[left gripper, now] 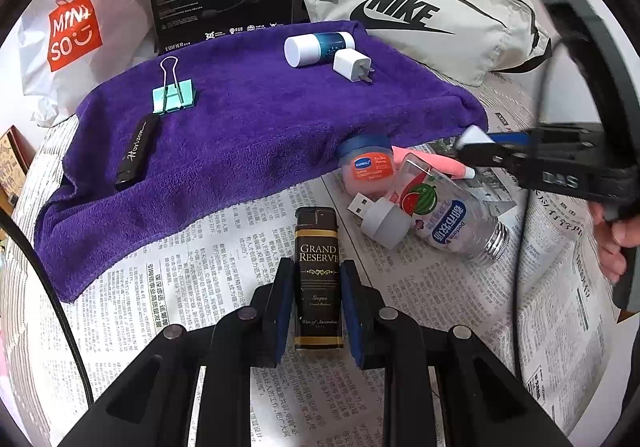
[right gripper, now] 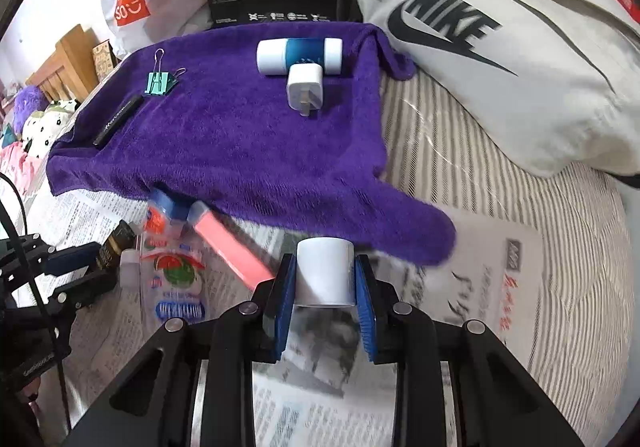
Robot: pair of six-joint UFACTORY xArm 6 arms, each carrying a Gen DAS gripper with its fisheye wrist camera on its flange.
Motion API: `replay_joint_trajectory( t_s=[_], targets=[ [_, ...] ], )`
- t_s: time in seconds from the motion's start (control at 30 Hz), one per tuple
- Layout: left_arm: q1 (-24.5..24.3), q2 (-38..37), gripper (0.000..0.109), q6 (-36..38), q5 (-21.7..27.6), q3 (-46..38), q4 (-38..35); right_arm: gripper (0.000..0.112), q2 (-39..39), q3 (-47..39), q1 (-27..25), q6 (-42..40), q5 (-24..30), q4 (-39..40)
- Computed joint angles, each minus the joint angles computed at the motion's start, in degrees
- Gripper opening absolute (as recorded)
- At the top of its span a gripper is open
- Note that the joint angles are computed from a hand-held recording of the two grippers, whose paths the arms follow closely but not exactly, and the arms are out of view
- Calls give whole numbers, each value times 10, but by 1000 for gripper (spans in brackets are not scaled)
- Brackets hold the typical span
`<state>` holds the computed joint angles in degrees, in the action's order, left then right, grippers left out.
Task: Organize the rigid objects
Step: 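Grasp the white tape roll with the right gripper while the left gripper holds the box, then carry box and roll onto the purple towel and open both grippers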
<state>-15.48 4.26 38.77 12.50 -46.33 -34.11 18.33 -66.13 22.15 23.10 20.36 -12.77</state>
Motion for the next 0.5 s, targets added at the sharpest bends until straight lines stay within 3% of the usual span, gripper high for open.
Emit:
replay_joint_trajectory(
  t_s=[0.3,0.5],
  targets=[
    [6,-7,24,-132,-18,17,164,29,-88,105,1,54,11,-42],
    [5,-4,24,-127,-18,13,156,29,-81,107,3,110,14,-109]
  ],
)
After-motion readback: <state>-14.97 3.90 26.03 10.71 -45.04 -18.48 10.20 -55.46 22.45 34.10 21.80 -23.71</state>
